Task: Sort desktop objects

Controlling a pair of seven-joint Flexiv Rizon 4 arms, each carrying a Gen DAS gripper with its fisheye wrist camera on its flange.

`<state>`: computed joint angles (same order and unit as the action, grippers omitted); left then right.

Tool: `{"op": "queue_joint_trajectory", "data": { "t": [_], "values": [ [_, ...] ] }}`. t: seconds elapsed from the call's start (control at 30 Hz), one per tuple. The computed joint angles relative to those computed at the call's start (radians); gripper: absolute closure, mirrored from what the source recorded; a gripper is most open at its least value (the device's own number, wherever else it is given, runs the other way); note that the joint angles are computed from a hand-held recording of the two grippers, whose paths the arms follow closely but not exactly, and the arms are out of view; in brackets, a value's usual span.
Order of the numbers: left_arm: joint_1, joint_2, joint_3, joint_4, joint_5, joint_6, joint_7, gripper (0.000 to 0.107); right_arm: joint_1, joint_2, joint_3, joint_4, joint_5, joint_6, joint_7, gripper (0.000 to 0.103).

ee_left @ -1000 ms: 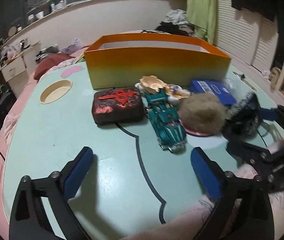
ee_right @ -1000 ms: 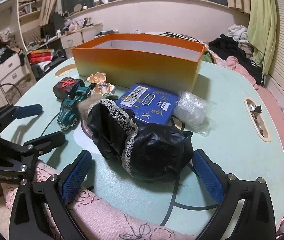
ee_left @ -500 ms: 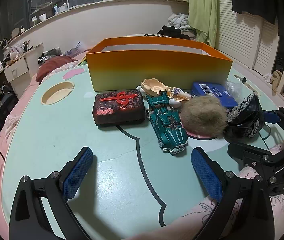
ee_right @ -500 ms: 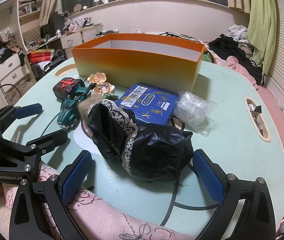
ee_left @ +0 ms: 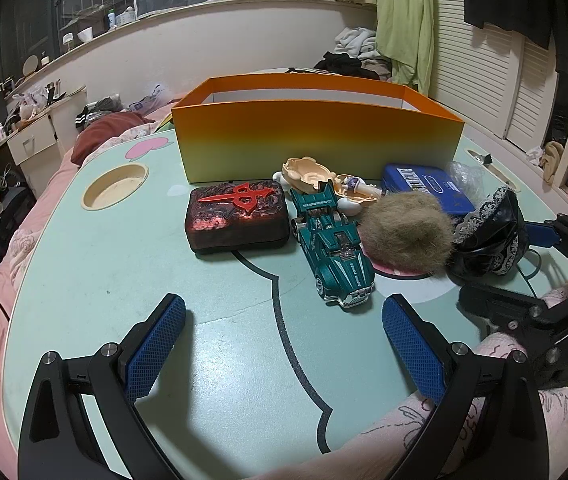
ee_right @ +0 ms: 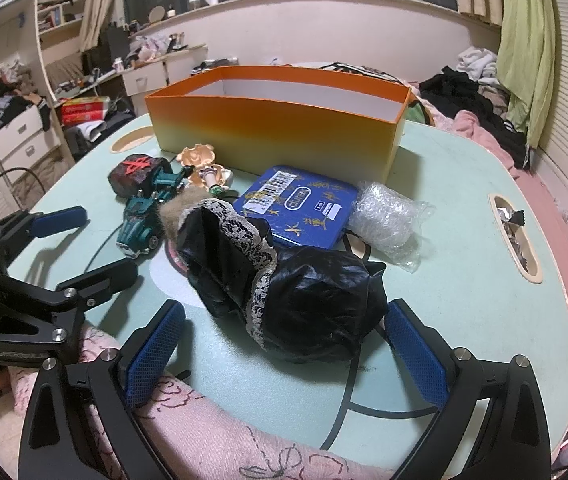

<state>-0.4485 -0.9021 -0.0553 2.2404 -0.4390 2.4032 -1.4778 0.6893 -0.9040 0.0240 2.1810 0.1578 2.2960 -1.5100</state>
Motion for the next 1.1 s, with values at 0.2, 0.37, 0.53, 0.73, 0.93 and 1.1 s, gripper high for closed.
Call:
{"op": "queue_joint_trajectory", "data": {
  "t": [0.2,0.37,0.53,0.73,0.93,1.1],
  "values": [
    [-0.002,0.003,0.000,-0.002,-0.001,-0.005,0.001,0.008,-0.388,0.107,0.157,0.074,-0.582,0.003,0.322,0.049],
    [-0.003,0.003,0.001,-0.002,0.000,-0.005,0.000,0.008,-0.269,0.231,0.105,-0.105,-0.373,-0.340,0.167,0.059],
    [-0.002,0.002,0.001,-0.002,0.000,-0.004,-0.001,0.008,-0.209,0.162,0.032,-0.404,-0.478,-0.894,0.272,0.060],
    [-0.001,0.002,0.000,-0.007,0.002,-0.008,0.001,0.008,-0.228,0.048,0.085,-0.608,-0.498,-1.201,0.260,0.065],
    [-0.001,0.000,0.000,-0.011,0.003,-0.009,0.003,0.008,-0.261,0.026,0.135,-0.647,-0.420,-1.206,0.203,0.074],
    [-0.002,0.000,0.001,-0.011,0.002,-0.009,0.003,0.008,-0.259,0.040,0.104,-0.604,-0.423,-1.118,0.238,0.096]
  ]
}}
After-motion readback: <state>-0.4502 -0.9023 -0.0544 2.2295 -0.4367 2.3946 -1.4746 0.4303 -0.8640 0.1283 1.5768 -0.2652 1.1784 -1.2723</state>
